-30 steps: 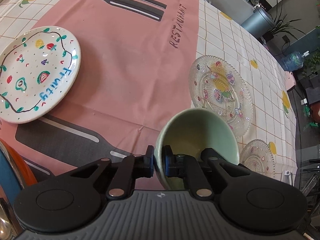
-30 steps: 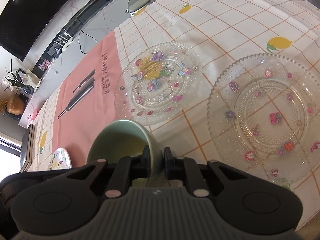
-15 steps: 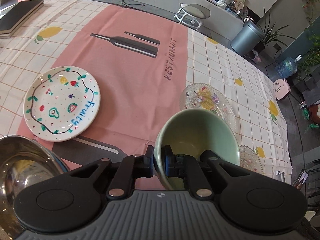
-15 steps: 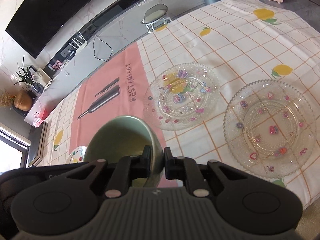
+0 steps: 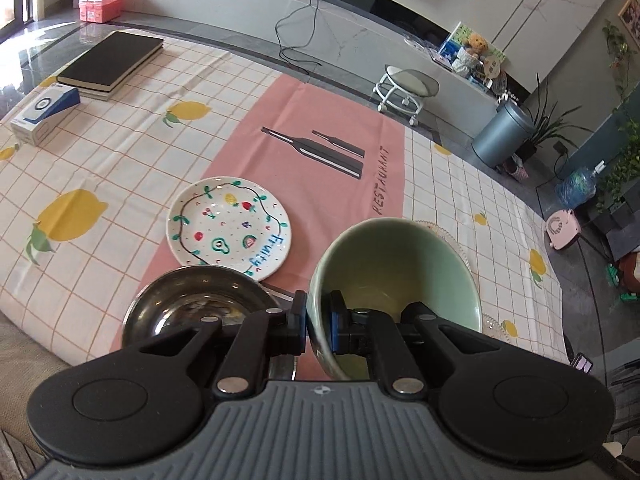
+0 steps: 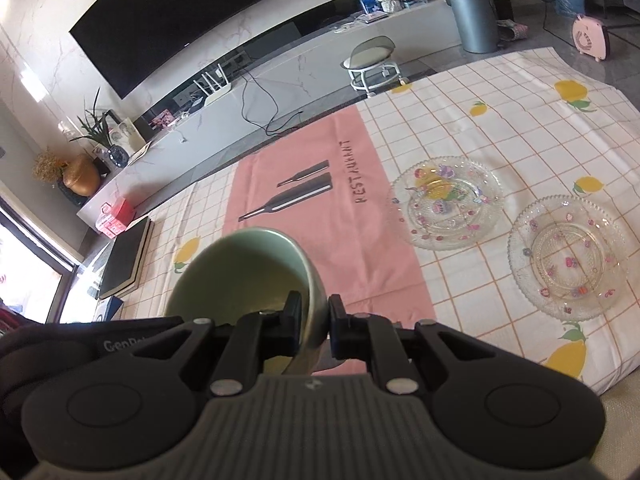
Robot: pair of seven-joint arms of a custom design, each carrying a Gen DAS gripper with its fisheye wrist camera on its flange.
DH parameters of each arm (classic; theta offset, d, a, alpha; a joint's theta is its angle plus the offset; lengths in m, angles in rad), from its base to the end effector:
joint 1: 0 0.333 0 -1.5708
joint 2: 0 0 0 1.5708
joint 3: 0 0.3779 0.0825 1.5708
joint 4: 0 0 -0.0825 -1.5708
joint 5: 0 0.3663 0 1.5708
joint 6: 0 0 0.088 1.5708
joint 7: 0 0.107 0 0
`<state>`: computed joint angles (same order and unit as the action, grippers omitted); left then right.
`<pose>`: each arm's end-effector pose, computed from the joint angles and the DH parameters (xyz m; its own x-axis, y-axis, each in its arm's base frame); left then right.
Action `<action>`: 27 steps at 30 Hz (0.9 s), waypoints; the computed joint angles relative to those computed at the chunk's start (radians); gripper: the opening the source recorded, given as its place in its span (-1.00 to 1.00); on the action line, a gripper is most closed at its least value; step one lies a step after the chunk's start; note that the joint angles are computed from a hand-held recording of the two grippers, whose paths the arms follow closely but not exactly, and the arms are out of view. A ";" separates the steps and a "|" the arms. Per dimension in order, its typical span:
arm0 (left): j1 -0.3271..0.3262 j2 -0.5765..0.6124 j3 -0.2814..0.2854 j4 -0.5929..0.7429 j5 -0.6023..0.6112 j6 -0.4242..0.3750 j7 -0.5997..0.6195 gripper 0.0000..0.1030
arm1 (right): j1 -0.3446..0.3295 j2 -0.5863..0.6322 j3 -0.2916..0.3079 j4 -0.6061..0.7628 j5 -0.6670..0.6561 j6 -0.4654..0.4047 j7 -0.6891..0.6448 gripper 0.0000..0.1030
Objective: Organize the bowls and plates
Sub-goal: 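Lift the green bowl with both grippers and carry it toward the steel bowls, then lower the green bowl into the blue steel bowl and open both grippers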
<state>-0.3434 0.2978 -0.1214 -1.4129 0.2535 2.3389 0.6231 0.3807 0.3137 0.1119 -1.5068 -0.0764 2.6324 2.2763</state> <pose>0.6321 -0.2951 0.6674 0.2596 -0.9036 0.3407 -0.7578 -0.4093 -0.5082 0.6298 0.3235 0.6478 -0.0119 -0.8975 -0.4408 -0.7607 0.2942 -0.5786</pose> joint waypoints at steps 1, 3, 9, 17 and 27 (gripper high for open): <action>-0.002 -0.020 0.006 -0.027 0.012 0.014 -0.018 -0.77 | 0.007 -0.007 0.003 -0.002 -0.005 0.004 0.000 -0.77; -0.003 -0.066 0.013 -0.085 0.045 0.038 -0.059 -0.77 | 0.015 -0.019 0.012 -0.009 -0.003 0.008 -0.006 -0.76; 0.043 -0.172 -0.011 -0.232 0.071 0.086 -0.129 -0.78 | 0.038 -0.056 0.038 -0.037 0.013 -0.004 -0.060 -0.76; 0.104 -0.210 -0.042 -0.330 0.019 0.133 -0.110 -0.78 | 0.064 -0.034 0.050 -0.001 0.041 -0.092 -0.124 -0.73; 0.116 -0.184 -0.041 -0.361 -0.029 0.121 -0.067 -0.78 | 0.056 0.024 0.058 0.036 0.109 -0.171 -0.166 -0.69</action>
